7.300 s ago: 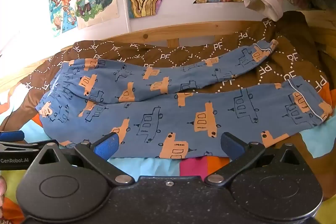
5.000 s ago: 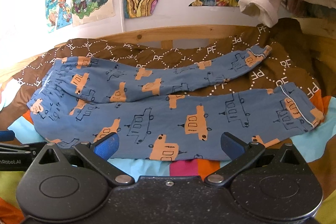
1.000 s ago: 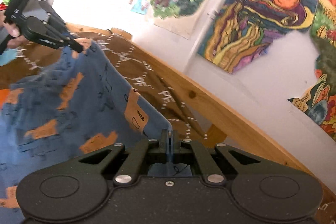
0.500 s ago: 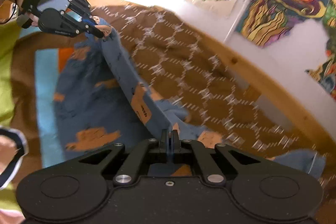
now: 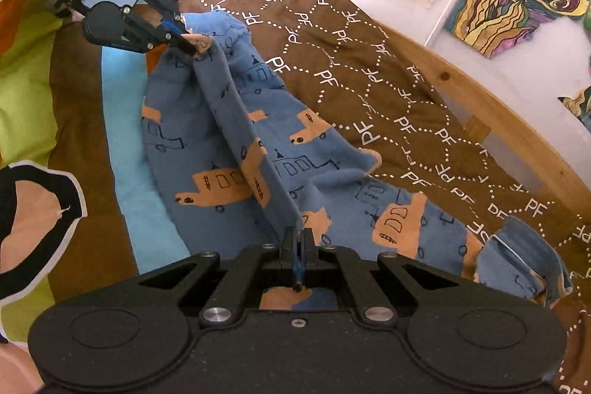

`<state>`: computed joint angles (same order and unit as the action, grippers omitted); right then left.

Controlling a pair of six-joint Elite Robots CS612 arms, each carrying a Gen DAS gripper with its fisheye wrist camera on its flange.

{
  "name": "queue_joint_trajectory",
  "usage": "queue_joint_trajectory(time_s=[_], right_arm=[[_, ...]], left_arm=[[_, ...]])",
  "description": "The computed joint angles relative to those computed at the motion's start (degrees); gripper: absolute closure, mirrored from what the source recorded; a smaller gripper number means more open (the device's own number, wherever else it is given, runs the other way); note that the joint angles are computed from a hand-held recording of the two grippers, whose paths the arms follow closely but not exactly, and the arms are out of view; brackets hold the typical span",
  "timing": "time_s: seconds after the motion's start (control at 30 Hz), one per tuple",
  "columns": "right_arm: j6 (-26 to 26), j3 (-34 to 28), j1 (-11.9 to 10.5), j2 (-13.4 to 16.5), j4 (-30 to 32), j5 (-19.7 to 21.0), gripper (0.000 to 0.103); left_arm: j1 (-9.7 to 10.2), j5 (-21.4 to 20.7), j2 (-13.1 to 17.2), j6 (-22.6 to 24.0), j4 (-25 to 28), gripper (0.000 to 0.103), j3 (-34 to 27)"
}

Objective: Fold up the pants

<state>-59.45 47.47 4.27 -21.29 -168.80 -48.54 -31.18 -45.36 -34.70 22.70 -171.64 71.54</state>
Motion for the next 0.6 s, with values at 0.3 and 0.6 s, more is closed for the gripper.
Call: queue_joint_trajectory(time_s=[0.3,0.6], right_arm=[[-2.4,2.8,0.0,-0.5,-0.5,-0.6,0.103],[-5.1,4.9,0.3,-1.4,-0.5,-1.7,0.102]], left_arm=[[0.03,-2.0,-1.5,1.5,2.6,0.098,2.2],[0.17,-3.7,-2.1,2.7,6.0,0.092,2.3]])
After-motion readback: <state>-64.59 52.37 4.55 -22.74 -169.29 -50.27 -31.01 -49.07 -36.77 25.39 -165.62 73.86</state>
